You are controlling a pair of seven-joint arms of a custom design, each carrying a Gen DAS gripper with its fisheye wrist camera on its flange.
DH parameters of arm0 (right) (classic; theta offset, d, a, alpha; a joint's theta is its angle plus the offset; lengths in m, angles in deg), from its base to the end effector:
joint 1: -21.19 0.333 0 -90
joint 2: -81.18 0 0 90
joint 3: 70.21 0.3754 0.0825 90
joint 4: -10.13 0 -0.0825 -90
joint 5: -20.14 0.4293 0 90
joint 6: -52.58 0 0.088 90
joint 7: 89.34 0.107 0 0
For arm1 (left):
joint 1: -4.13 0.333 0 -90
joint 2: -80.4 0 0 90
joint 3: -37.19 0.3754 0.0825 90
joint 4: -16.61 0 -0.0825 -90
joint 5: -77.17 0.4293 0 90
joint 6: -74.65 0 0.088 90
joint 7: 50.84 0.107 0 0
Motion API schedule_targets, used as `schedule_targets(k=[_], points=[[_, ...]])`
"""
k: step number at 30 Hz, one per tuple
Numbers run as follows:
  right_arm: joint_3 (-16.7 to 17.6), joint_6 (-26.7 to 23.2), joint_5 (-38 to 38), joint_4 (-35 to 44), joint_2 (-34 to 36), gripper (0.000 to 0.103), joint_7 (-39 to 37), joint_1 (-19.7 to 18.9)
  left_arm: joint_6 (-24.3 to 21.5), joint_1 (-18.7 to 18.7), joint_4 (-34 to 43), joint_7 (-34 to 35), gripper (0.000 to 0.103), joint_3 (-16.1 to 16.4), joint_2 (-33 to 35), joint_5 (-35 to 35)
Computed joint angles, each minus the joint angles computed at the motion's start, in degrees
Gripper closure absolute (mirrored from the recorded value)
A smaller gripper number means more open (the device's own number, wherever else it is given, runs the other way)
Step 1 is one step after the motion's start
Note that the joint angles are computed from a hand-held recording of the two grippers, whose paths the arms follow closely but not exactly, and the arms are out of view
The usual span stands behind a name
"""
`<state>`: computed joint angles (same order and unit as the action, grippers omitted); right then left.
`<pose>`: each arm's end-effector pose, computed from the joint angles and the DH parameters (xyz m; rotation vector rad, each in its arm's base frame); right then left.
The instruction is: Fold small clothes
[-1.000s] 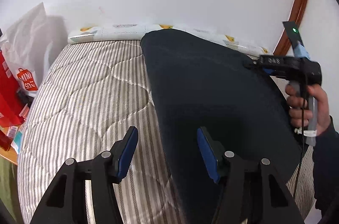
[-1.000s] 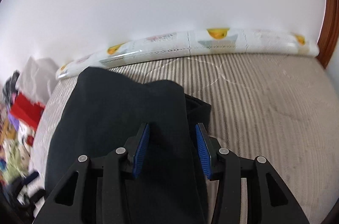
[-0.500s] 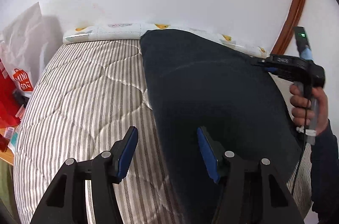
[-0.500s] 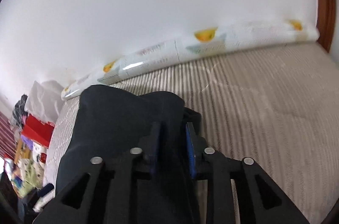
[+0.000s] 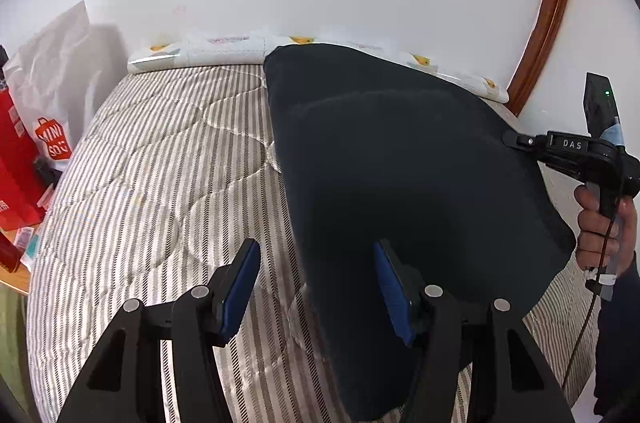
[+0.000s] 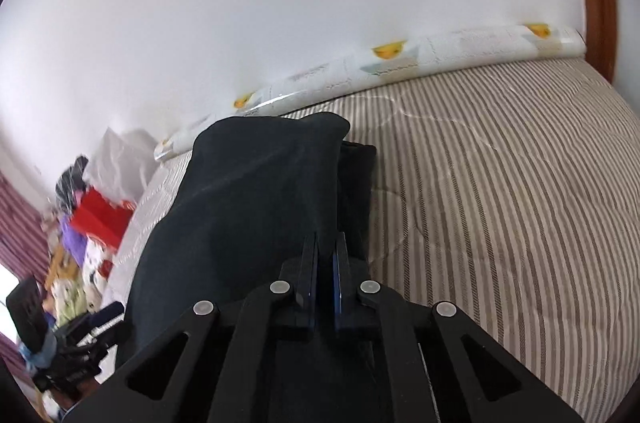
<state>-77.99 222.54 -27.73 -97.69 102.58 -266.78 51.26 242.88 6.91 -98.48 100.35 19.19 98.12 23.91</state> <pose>0.6433 0.3293 0.4036 -1.2970 2.0042 -0.3962 0.6720 -0.1143 0.3837 -1.4501 2.2518 -0.9804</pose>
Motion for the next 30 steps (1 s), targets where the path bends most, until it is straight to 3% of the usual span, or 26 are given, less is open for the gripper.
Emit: schedule_targets(k=[2, 5, 8, 10, 13, 17, 20, 23, 26, 30], points=[[2.48, -5.45, 2.63, 1.22, 0.13, 0.097, -4.55, -0.6, 0.99, -0.46, -0.6, -0.87, 0.047, 0.28, -0.21, 0.51], [1.63, -14.35, -3.67, 2.27, -1.27, 0.092, -1.97, 3.42, 1.45, -0.31, -1.75, -1.95, 0.047, -0.03, -1.04, 0.37], [3.34, -20.41, -8.94, 1.71, -2.78, 0.079, 0.74, 5.52, 2.52, -0.41, -3.04, -1.61, 0.047, -0.25, -1.83, -0.13], [5.17, -21.15, -10.45, 0.82, -3.36, 0.073, 0.75, 5.27, 3.22, -0.71, -3.99, -1.81, 0.045, -0.14, -2.38, -0.18], [8.23, -25.28, -10.03, 0.43, -3.26, 0.072, -1.71, 5.36, 3.91, -0.96, -5.55, -2.51, 0.044, -0.02, -3.45, -0.25], [9.91, -29.49, -11.01, -0.64, -3.62, 0.069, -0.58, 6.19, 4.35, -2.55, -8.03, -5.97, 0.043, 1.64, -5.61, 2.59], [10.94, -33.07, -10.57, -1.04, -4.2, 0.06, 0.52, 6.53, 5.73, -3.13, -9.87, -7.07, 0.041, 1.87, -7.2, 2.8], [11.93, -34.55, -8.76, -1.68, -5.06, 0.06, 2.0, 6.33, 5.14, -2.35, -11.09, -4.99, 0.038, 0.95, -9.04, -1.32], [12.75, -36.24, -7.55, -1.88, -5.89, 0.059, 2.45, 6.42, 4.85, -3.75, -13.1, -4.64, 0.038, 2.16, -11.28, -2.03], [13.99, -38.61, -5.55, -2.5, -7.56, 0.057, 3.38, 6.84, 6.33, -5.68, -15.8, 2.04, 0.035, 2.83, -14.98, -8.85]])
